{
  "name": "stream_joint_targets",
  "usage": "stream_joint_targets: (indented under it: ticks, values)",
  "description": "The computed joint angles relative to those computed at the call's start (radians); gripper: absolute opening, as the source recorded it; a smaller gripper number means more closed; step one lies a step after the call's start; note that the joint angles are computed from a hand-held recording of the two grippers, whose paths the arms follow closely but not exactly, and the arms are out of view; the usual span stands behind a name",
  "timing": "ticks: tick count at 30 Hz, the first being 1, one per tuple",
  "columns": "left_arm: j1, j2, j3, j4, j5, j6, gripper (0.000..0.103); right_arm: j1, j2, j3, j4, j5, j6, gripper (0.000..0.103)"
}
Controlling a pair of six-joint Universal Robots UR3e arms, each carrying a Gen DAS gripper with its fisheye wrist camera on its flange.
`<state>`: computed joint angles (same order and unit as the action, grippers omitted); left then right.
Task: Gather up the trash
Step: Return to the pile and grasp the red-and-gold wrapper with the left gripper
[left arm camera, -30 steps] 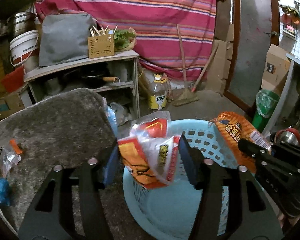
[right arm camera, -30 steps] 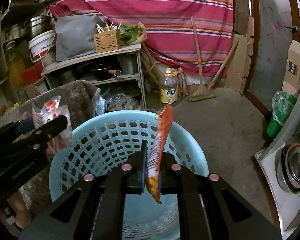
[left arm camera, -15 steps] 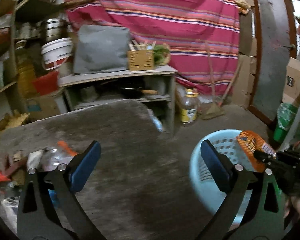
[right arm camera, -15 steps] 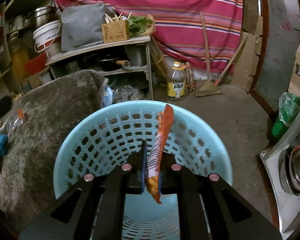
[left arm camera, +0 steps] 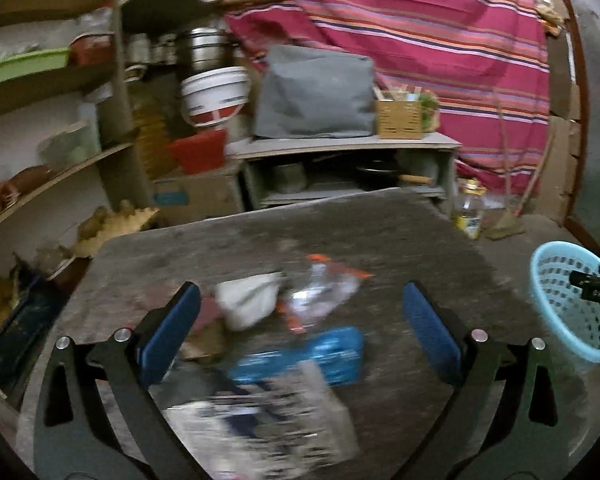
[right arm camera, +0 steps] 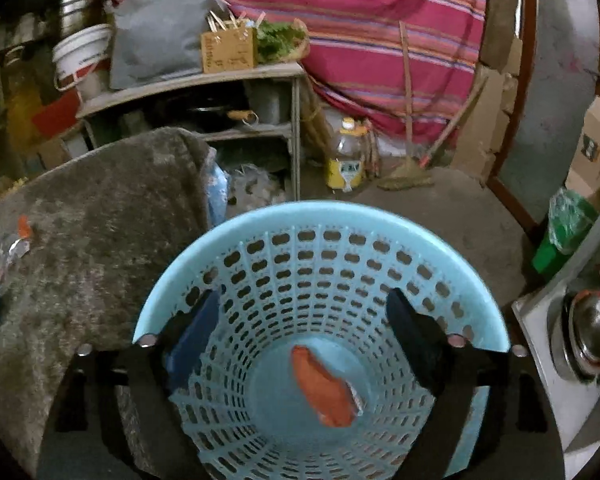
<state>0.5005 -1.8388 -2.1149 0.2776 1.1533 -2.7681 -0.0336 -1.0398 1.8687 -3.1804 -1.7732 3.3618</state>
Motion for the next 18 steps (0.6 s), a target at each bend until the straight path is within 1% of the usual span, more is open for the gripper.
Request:
stream_joint_targets:
  ticks: [2,3,6,7,9,11,14,18]
  values:
    - [0.058,0.012,0.004,-0.027,-0.032,0.016,0.098,0.017,-0.009,-0.009,0.019,-0.025,0.034,0.087]
    - [0.077,0.013,0.009,-0.033,-0.042,0.022,0.098,0.040,-0.018,-0.015,0.025,-0.054,0.057,0.087]
    - [0.151,0.011,0.002,-0.006,-0.077,0.051,0.098,0.112,-0.042,-0.024,-0.003,-0.100,0.081,0.097]
    - [0.172,0.007,0.007,-0.005,-0.085,0.058,0.098,0.140,-0.042,-0.039,-0.004,-0.120,0.084,0.098]
    - [0.215,-0.005,0.021,-0.018,-0.110,0.067,0.098,0.210,-0.031,-0.089,0.006,-0.176,0.086,0.098]
    - [0.257,-0.025,0.043,-0.038,-0.133,0.072,0.098,0.269,-0.004,-0.150,0.022,-0.211,0.085,0.099]
    - [0.302,-0.061,0.088,-0.062,-0.148,0.080,0.098,0.332,0.047,-0.245,0.060,-0.225,0.073,0.099]
    - [0.350,-0.105,0.130,-0.078,-0.163,0.093,0.098,0.418,0.142,-0.414,0.133,-0.256,0.033,0.099]
